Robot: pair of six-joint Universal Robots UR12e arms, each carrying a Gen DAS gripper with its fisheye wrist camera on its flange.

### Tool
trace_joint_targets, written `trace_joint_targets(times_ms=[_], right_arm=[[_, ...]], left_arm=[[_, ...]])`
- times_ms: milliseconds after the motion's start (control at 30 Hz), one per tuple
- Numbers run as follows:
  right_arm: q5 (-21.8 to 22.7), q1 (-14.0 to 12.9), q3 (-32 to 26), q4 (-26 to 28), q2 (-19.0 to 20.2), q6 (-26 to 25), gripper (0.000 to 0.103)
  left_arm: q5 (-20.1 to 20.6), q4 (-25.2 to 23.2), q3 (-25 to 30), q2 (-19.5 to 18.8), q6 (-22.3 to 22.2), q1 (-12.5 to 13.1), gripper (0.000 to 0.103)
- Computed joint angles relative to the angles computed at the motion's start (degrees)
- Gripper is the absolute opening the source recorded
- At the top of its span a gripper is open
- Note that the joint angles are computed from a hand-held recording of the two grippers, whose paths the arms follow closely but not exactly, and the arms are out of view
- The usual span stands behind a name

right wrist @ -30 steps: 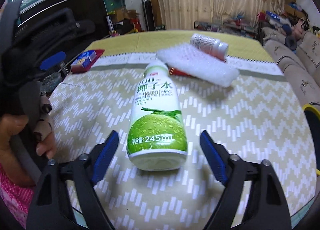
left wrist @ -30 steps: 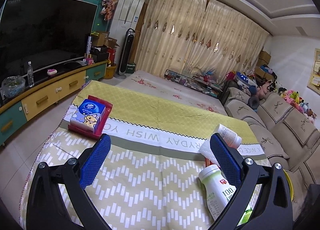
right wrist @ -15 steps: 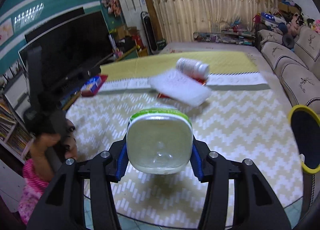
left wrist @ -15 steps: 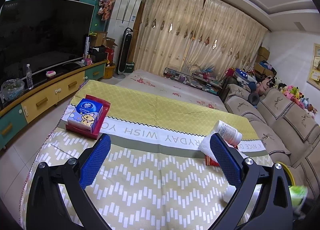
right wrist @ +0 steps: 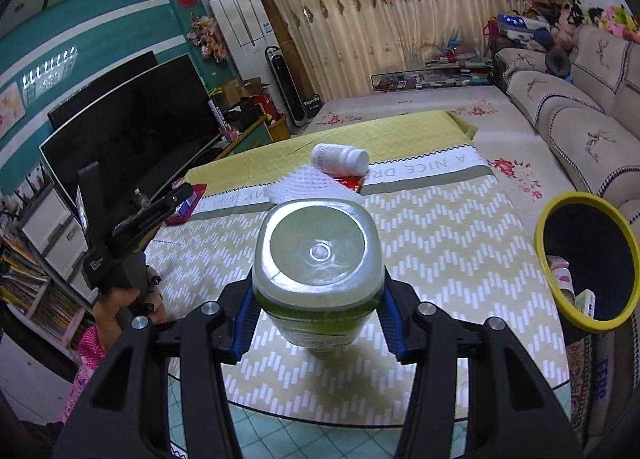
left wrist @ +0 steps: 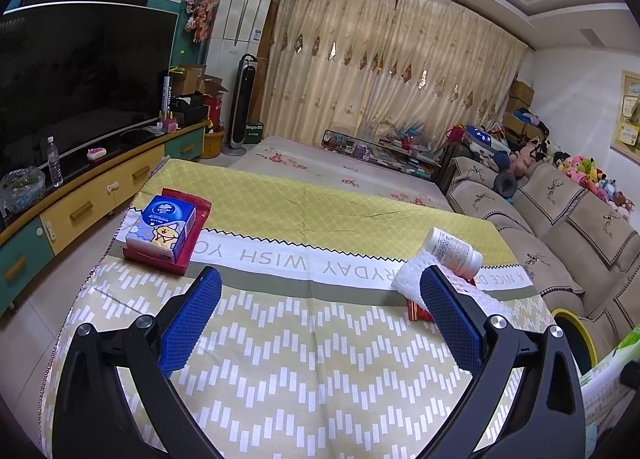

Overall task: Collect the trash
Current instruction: 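Grasp the coconut water bottle with the right gripper and lift it, then carry the coconut bottle over the bin and open the right gripper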

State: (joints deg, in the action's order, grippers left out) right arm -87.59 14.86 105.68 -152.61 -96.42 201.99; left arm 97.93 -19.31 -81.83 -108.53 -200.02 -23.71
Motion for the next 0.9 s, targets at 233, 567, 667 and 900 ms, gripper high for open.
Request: trace_joint_targets(times_ms=[233, 567, 667, 900], right_arm=[[-4.02, -2.72, 2.04, -1.74, -2.84, 2.38, 0.049], [-23.25, -8.89, 4.1, 2.75, -4.47, 8.56, 0.049], [-25.4, -11.02, 4.23, 5.47, -3.51, 9.95, 0.049], [-26.8, -10.75, 4.92, 3.34, -1.78, 10.81, 0.065]], left_arm=[[-0.2, -0.64, 0.34, -0.31, 1.24, -0.21, 0.098], [-1.78, -1.9, 1.09, -0.82, 4.25, -0.54, 0.098], [-3.39, -2.05, 1.35, -1.06, 5.94, -0.73, 0.098], [-8.18, -4.67, 3.39, -1.89, 12.67, -2.23, 0.098]])
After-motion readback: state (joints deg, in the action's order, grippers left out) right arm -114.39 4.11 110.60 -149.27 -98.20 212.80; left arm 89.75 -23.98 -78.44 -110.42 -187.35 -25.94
